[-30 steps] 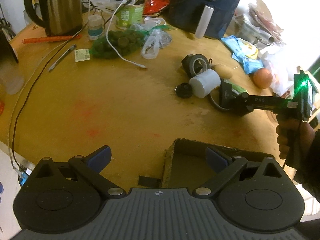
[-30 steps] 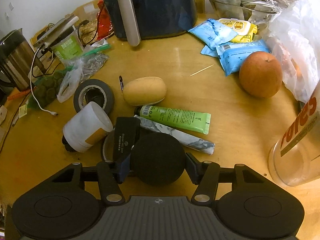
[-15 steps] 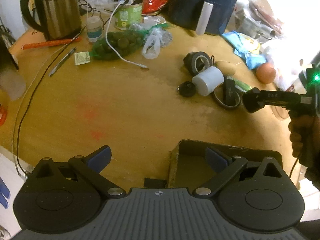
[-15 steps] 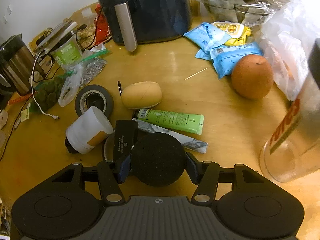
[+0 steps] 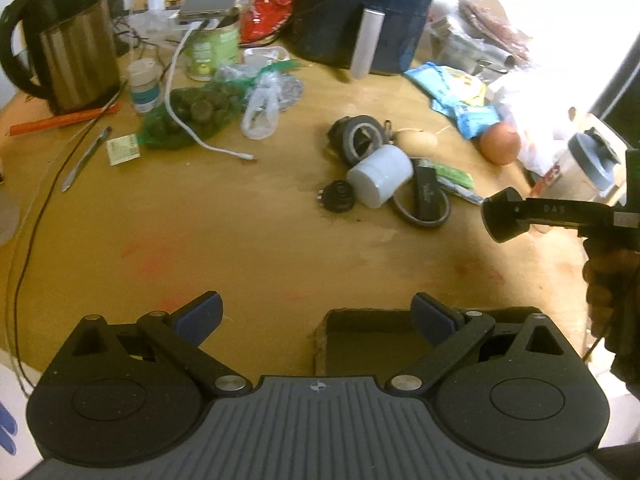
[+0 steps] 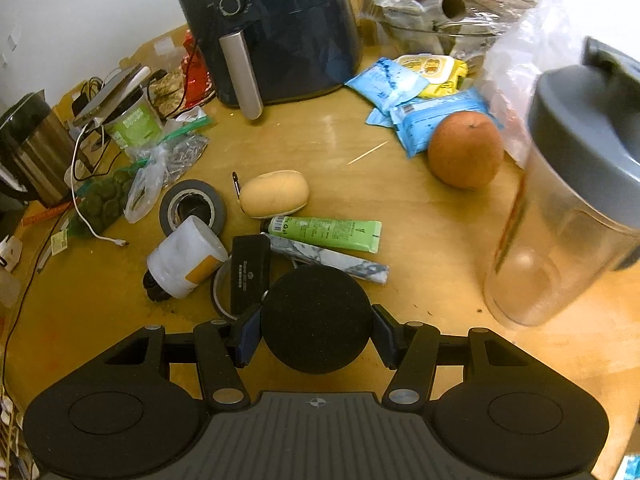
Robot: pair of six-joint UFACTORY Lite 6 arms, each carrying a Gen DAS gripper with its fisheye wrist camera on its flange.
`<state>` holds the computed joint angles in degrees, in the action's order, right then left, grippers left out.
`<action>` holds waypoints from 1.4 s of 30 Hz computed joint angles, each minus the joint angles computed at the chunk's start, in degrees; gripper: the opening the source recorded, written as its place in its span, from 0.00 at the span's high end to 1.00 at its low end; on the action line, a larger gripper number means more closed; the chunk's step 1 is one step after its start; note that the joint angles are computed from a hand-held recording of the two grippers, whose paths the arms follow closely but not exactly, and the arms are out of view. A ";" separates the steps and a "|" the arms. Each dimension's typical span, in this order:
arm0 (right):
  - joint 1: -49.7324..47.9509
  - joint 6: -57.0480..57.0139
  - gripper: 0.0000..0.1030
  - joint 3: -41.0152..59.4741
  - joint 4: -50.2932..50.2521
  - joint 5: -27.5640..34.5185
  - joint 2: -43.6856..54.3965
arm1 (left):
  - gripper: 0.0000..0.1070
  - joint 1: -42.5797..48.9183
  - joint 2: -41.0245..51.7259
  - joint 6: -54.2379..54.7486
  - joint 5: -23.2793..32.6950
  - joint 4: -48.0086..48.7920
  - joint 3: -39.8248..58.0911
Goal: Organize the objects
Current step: 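Close the right gripper on the black round lid and lift it, then carry the black lid with the right gripper while the left gripper reaches the white jar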
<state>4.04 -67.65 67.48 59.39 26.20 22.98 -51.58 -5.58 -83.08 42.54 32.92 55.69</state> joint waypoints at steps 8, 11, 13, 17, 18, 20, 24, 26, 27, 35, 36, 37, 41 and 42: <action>-3.26 0.28 0.42 -5.30 1.19 1.39 -5.87 | 0.04 2.08 1.85 4.64 -3.20 2.45 2.30; -4.24 0.20 0.42 -7.33 1.48 1.59 -8.23 | 0.04 3.11 2.95 5.89 -4.34 3.94 3.34; -4.79 0.09 0.42 -8.48 1.38 1.61 -9.61 | 0.04 3.77 3.93 6.72 -5.04 4.99 4.18; -6.12 0.15 0.42 -10.84 1.57 1.56 -12.14 | 0.04 5.47 5.62 9.62 -7.22 5.48 5.50; -6.51 0.30 0.42 -11.20 1.59 1.67 -12.56 | 0.04 5.77 6.21 10.21 -7.51 5.70 5.99; -7.11 0.67 0.42 -12.02 1.59 1.54 -13.45 | 0.04 6.44 7.62 12.12 -7.95 5.39 7.22; -8.19 0.98 0.42 -13.66 1.88 1.45 -15.19 | 0.05 7.52 10.14 15.27 -9.31 5.75 9.22; -8.62 0.98 0.42 -14.42 2.08 1.30 -15.96 | 0.05 7.95 11.80 16.95 -10.04 6.24 10.52; -8.83 1.01 0.42 -14.74 2.12 1.29 -16.31 | 0.05 8.00 12.49 17.40 -10.20 6.61 11.08; -10.15 1.98 0.42 -16.22 2.21 1.14 -17.60 | 0.18 9.82 19.70 24.06 -12.91 7.47 16.44; -10.27 2.12 0.42 -16.41 2.23 1.08 -17.77 | 0.18 10.03 20.50 24.41 -13.29 7.78 16.95; -10.40 2.32 0.42 -16.55 2.21 1.03 -17.92 | 0.18 10.23 21.27 24.67 -13.74 8.19 17.45; -10.68 3.58 0.42 -16.72 1.73 0.87 -18.33 | 0.20 10.72 24.99 26.54 -14.56 10.26 19.75; -10.72 3.74 0.42 -16.80 1.75 0.80 -18.41 | 0.22 10.78 25.96 27.01 -14.84 10.98 20.29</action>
